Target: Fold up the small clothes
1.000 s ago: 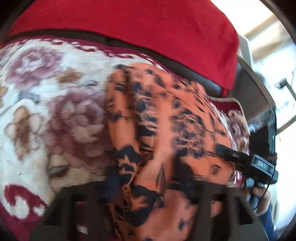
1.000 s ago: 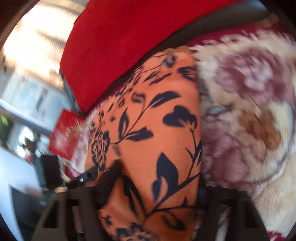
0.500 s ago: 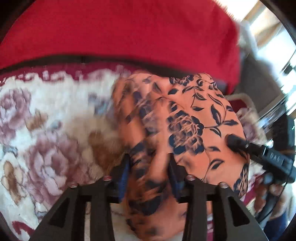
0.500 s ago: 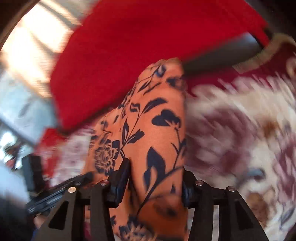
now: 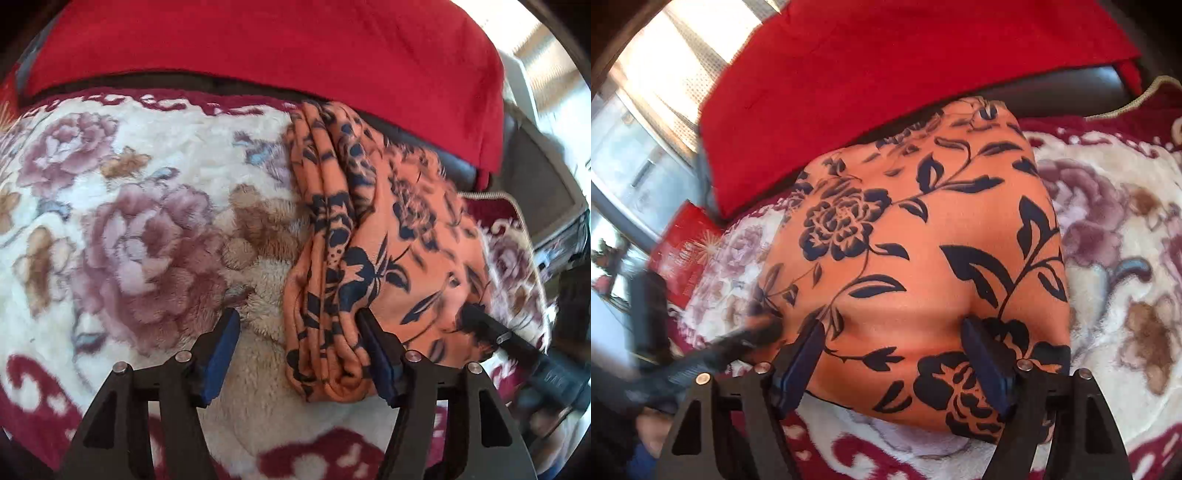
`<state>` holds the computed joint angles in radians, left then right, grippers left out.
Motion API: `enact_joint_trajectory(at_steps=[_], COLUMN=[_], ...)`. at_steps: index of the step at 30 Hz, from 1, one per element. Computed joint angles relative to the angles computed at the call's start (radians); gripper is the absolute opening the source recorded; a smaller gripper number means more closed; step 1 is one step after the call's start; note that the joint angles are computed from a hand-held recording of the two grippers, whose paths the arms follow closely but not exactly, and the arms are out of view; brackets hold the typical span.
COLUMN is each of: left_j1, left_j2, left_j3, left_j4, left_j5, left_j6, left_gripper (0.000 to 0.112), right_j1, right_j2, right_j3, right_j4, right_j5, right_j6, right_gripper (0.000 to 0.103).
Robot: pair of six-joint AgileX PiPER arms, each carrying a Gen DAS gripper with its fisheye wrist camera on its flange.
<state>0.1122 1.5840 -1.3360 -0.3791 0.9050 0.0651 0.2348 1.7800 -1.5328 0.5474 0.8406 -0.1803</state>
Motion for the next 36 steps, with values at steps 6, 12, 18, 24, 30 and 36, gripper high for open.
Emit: enact_joint_trajectory(at_steps=[6, 12, 18, 24, 30, 36], left_j1=[-0.181, -0.358, -0.412, -0.466, -0.49, -0.501], left_j2=[-0.155, -0.259, -0.361, -0.401, -0.409, -0.389], left_j3=[-0.1, -0.122, -0.149, -0.124, -0.144, -0.161], left_j4=[0.496, 0.858, 0.845, 0.844, 0.84, 0.837], left_j5=[-0.009, 0.08, 0.155, 0.163, 0.183, 0.199], left_j6=[-0.344, -0.553, -0.558, -0.593, -0.602, -0.597], left_gripper=[0.092, 0.1, 0.101, 0.102, 0.102, 0.102], right_j1=[0.167, 0.341, 0.33, 0.335, 0.345, 0.347], right_j2=[-0.136, -0.191, -0.31, -0.324, -0.324, -0.324], right_j3=[-0.146, -0.185, -0.085, -0.086, -0.099, -0.108], right_j4=[-0.474, -0.896, -0.859, -0.866, -0.887, -0.896], right_j5=[0.026, 0.197, 0.22, 0.238, 0.262, 0.269], right_j6=[0.294, 0.55, 0.609, 0.65, 0.676, 0.68], right_gripper=[0.095, 0.103, 0.103, 0.103, 0.103, 0.103])
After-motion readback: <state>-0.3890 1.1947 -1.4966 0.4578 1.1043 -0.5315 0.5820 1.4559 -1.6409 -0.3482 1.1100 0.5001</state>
